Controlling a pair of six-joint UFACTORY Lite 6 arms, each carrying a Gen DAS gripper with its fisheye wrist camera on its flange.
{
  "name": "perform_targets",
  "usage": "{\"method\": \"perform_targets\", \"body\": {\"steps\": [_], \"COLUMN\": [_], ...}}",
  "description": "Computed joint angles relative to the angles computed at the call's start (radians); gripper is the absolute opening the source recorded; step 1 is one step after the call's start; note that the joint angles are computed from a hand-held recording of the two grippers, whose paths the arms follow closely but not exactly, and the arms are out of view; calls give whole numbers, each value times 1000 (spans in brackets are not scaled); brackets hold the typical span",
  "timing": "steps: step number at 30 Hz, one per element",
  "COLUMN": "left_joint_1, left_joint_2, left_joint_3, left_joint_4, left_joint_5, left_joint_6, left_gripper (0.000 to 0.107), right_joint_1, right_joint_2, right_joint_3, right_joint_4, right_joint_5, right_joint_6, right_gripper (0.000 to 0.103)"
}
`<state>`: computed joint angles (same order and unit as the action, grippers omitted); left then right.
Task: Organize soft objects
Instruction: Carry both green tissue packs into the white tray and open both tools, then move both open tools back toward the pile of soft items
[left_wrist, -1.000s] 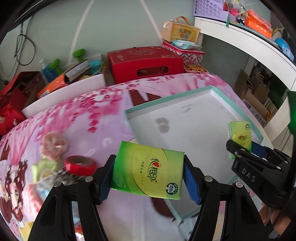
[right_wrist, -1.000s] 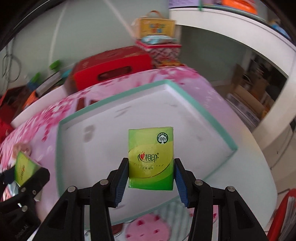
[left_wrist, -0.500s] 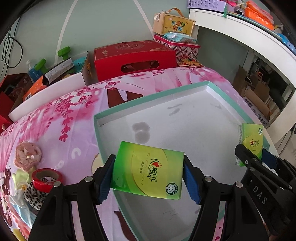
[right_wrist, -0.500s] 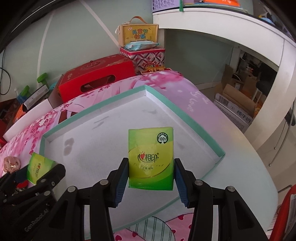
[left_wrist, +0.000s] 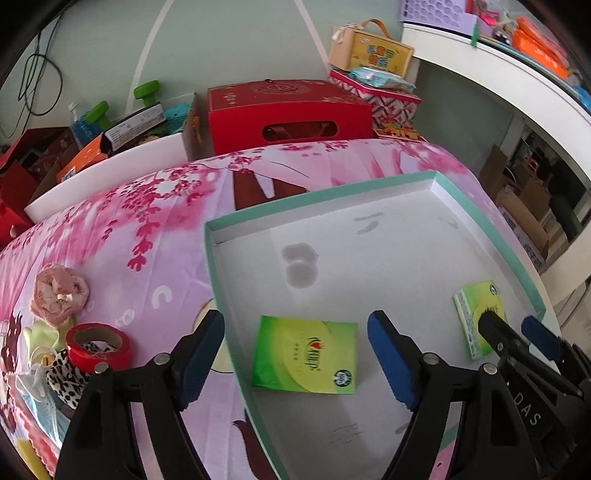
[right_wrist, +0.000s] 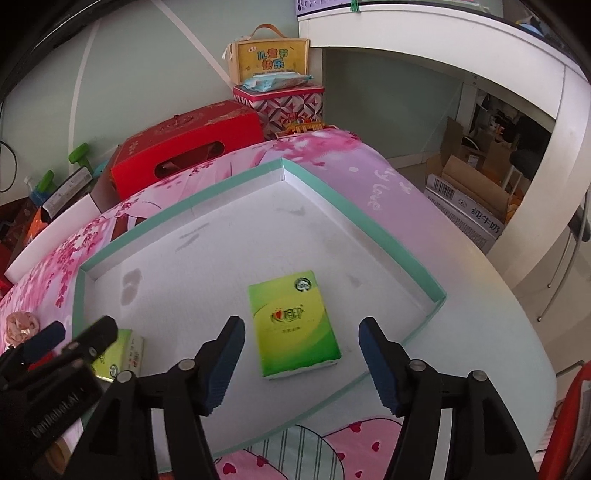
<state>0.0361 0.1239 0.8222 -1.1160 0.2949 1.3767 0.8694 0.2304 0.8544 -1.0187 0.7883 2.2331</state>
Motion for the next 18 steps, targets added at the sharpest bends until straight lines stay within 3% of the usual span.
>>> {"method": "perform_targets", "body": {"steps": [3,7,18], "left_joint_1": [14,31,98], "left_joint_2": [2,-4,6], "left_joint_3": [9,13,30], "left_joint_4": [34,65,121], "left_joint_5": [-7,-16,-29], "left_joint_6": [-45,-94,-167], "left_gripper": [81,81,82], "right_joint_1": [-1,4,1], "right_joint_2": [7,6,-7], "right_joint_3": [7,12,2], "right_joint_4": [18,42,61], "right_joint_5": [13,38,60], "right_joint_6": [-23,-47,-63], "right_gripper": [90,102,103]}}
